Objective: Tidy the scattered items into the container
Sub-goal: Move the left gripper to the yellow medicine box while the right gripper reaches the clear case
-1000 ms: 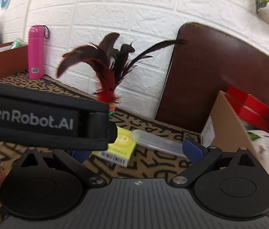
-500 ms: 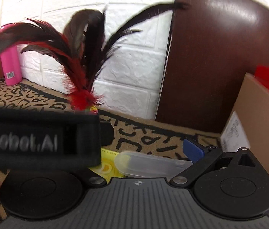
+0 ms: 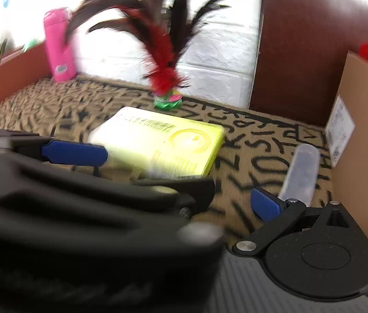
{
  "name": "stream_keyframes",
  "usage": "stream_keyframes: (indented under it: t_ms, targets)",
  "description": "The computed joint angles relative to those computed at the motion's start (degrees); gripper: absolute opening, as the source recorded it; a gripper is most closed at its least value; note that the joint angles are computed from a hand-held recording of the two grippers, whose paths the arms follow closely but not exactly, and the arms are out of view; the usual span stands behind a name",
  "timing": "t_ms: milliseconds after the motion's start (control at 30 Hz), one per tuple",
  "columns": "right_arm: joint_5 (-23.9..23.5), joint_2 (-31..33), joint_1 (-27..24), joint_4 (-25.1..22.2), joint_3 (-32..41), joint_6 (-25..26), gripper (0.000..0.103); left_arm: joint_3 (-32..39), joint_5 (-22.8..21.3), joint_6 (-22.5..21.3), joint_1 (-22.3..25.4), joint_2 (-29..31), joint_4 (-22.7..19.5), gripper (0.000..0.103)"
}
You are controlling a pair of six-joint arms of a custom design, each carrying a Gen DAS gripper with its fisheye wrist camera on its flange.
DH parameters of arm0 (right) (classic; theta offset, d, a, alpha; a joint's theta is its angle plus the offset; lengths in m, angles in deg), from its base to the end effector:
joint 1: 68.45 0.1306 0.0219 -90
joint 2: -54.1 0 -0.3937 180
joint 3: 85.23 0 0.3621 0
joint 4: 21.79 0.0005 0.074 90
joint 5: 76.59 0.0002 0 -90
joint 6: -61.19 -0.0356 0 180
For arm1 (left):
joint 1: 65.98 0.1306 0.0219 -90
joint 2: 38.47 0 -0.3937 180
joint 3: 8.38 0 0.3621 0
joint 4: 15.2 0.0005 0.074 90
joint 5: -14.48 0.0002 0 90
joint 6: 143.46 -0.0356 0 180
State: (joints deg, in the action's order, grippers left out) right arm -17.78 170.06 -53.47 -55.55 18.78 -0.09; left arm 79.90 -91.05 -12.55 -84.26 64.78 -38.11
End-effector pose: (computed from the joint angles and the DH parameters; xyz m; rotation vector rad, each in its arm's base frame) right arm 0.5955 0.1779 0.3347 -1.0828 2.0085 0.5179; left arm 0.5225 -0.1631 0.3536 -0.5787 2.1404 -0.2720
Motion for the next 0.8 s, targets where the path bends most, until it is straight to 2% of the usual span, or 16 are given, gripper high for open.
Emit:
stream_keyframes:
  t_ms: [67,100,167,233,367,433,500,633,733,800]
  targets:
    - [0.0,-1.3,-0.7,-0.3,-1.1,-1.3,0.099,1.0,-4.6,2.3,-0.7,-0.3,-2.8,0.101]
    - [0.4,-2.0,-0.9,1.1,-1.9,-2.6,0.097,1.3,-5.7,2.8,-0.7,-0.4,-3.1,0.101]
    - [1.5,-3.2,-1.4,4.9,-3.8,-5.7,0.095,1.9,-5.3,3.7,-0.2,-0.4,-2.9,0.101]
    - [1.6,-3.8,-1.8,6.6,-4.4,-7.1,0.088,3.2,-4.7,4.4,0.0,0.3,-3.4,0.101]
    - [3.1,-4.5,-1.6,10.8,-6.2,-7.9,0.085,6.0,-7.4,3.9,-0.1,2.9,-4.5,0.102]
    - [3.4,-4.6,-1.6,12.9,-7.0,-8.4,0.082,6.7,-7.6,4.3,0.4,3.7,-5.2,0.102]
    - [4.9,-4.1,-1.2,13.0,-6.5,-7.7,0.081,7.1,-7.5,5.3,1.0,4.4,-6.1,0.103]
    - [7.9,-2.8,-0.3,13.4,-5.7,-7.5,0.083,8.5,-6.4,2.4,1.9,5.4,-6.6,0.103]
    - [6.1,-2.4,-0.5,13.1,-5.1,-6.8,0.083,8.7,-4.1,-0.3,2.4,5.6,-5.9,0.103]
    - [4.0,-2.0,-0.6,12.7,-4.6,-5.4,0.083,7.3,-2.8,-0.5,2.9,4.9,-4.5,0.103]
